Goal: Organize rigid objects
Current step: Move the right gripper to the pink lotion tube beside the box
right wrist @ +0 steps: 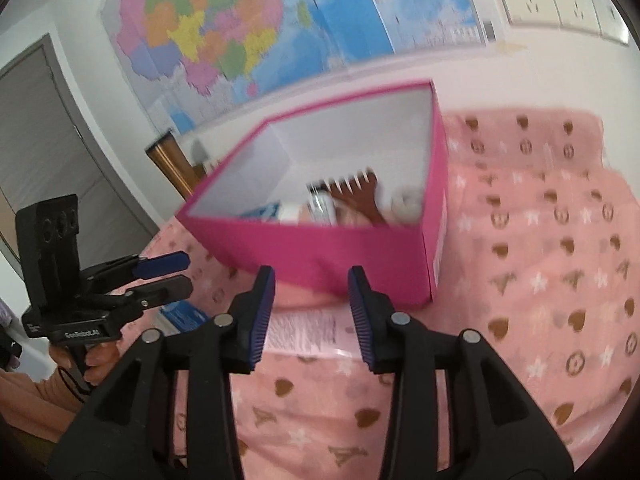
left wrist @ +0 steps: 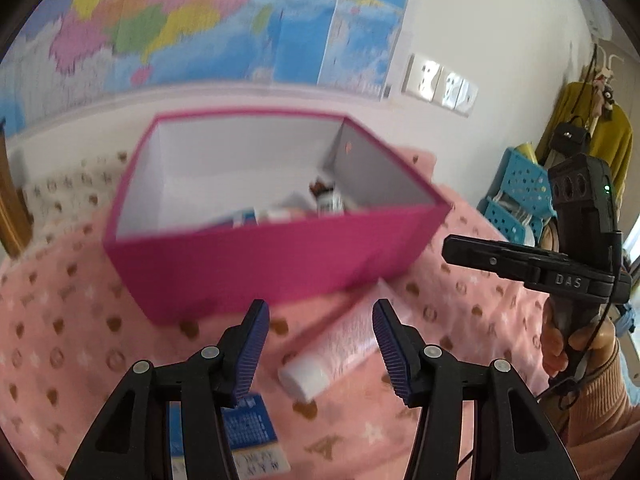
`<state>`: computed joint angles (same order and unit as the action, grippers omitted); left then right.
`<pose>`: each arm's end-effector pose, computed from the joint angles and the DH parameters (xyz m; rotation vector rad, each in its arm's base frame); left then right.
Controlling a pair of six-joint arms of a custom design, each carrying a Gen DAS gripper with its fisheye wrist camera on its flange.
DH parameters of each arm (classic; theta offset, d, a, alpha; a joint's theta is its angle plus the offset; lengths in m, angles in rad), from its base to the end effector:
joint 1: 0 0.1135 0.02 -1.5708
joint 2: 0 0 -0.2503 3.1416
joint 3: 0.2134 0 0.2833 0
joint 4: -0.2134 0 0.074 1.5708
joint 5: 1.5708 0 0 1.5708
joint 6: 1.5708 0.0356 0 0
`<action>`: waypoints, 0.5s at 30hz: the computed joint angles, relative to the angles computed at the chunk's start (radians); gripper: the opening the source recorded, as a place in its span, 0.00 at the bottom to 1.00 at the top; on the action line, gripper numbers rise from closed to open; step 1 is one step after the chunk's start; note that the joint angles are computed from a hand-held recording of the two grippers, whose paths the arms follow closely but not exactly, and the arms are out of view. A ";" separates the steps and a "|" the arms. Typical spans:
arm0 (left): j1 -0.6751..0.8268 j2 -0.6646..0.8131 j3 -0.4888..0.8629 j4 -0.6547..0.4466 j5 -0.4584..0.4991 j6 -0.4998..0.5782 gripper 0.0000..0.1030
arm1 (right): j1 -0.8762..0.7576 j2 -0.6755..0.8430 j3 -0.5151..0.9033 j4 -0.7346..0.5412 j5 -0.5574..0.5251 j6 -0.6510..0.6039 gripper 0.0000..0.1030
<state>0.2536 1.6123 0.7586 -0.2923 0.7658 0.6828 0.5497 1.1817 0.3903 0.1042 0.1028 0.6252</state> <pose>0.2953 0.0510 0.1035 0.7031 2.2630 -0.6188 0.2124 0.1259 0.1209 0.1430 2.3003 0.5053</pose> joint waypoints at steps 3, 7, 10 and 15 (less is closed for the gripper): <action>0.002 0.035 -0.009 -0.003 -0.022 0.010 0.53 | -0.007 0.080 -0.013 0.045 -0.023 0.034 0.39; 0.003 0.055 -0.025 -0.001 -0.037 0.013 0.53 | -0.020 0.178 -0.013 0.099 -0.057 0.061 0.40; 0.004 0.069 -0.025 -0.009 -0.042 0.018 0.53 | -0.023 0.230 -0.002 0.120 -0.067 0.070 0.43; -0.004 0.091 -0.026 -0.008 -0.058 0.010 0.53 | -0.031 0.293 0.016 0.147 -0.079 0.075 0.44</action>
